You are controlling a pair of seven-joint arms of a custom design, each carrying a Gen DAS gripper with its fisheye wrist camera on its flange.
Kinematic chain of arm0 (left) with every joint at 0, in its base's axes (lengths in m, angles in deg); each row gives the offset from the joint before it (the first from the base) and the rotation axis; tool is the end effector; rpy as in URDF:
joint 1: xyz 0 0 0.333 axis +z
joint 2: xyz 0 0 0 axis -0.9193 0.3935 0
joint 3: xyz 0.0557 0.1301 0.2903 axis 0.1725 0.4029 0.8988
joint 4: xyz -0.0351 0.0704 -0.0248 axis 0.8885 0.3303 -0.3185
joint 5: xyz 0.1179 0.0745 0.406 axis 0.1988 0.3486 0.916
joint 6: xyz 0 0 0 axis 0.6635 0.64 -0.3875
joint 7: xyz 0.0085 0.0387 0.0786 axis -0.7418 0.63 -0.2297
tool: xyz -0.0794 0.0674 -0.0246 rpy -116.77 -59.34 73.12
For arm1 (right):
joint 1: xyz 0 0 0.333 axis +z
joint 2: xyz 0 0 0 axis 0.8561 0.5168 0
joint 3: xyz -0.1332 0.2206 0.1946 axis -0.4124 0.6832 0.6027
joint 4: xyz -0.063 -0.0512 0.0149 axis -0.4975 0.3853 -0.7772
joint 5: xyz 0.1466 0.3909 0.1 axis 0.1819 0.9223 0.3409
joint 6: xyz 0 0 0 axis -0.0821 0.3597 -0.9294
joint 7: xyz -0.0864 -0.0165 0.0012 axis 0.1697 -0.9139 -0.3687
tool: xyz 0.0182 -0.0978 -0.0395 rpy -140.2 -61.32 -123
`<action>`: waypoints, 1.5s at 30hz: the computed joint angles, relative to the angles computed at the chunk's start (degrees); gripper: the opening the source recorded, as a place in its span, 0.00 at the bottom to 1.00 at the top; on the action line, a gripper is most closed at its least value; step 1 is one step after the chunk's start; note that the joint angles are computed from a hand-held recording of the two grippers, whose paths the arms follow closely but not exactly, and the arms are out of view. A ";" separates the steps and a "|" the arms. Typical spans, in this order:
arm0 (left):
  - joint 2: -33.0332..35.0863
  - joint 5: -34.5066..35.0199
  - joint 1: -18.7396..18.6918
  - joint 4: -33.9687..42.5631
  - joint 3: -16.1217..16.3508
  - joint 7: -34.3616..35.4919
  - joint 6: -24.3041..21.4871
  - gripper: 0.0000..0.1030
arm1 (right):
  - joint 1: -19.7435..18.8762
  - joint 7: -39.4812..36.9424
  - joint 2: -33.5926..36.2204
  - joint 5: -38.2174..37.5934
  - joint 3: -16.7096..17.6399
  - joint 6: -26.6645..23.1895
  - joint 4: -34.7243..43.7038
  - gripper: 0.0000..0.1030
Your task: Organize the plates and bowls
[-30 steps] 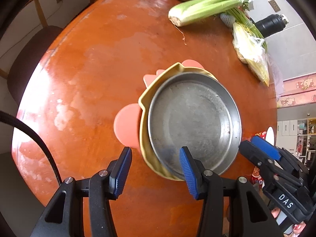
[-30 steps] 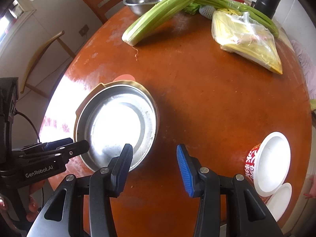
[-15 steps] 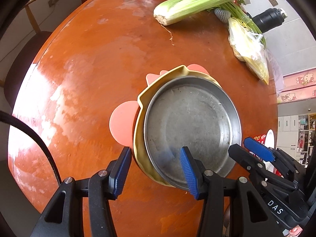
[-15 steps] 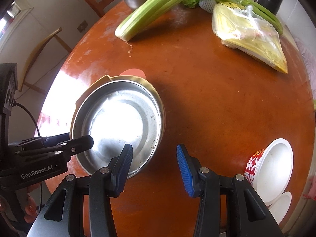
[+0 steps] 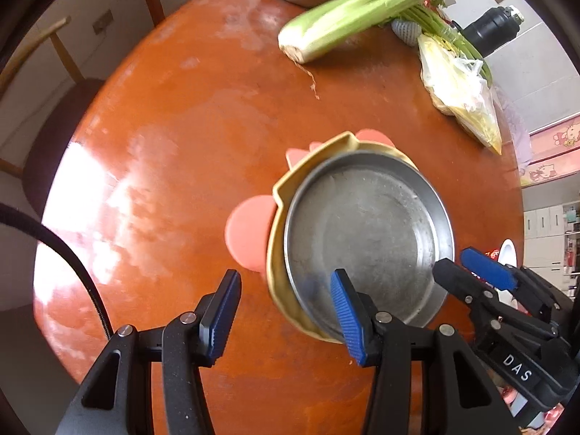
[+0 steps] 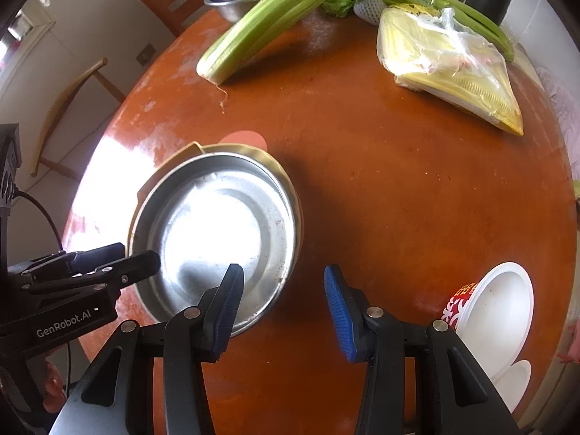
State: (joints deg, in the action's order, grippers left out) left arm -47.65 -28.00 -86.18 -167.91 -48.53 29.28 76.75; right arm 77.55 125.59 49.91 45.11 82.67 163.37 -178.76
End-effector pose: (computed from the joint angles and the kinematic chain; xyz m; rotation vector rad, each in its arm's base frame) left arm 0.3680 -0.1372 0.3002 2.8144 -1.3132 0.4440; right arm 0.4761 0.2141 0.3243 -2.6573 1.1317 0.0531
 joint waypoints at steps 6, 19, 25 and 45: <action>-6.14 5.79 2.34 -1.13 -3.50 -5.00 -4.14 0.50 | 0.08 -2.39 -3.52 3.61 -0.25 0.15 -1.87 0.46; -15.35 11.74 -1.06 -1.04 -5.39 -10.15 -10.14 0.51 | 0.03 -5.35 -16.58 9.57 -1.43 0.67 -9.15 0.47; -18.31 14.38 -2.69 0.43 -6.99 -12.14 -14.11 0.52 | -0.85 -6.08 -23.87 12.76 -2.12 0.53 -12.28 0.47; -13.53 19.22 -7.23 9.88 -11.12 -13.40 -18.04 0.59 | -9.54 -5.08 -43.29 12.78 -5.17 -0.95 -21.78 0.47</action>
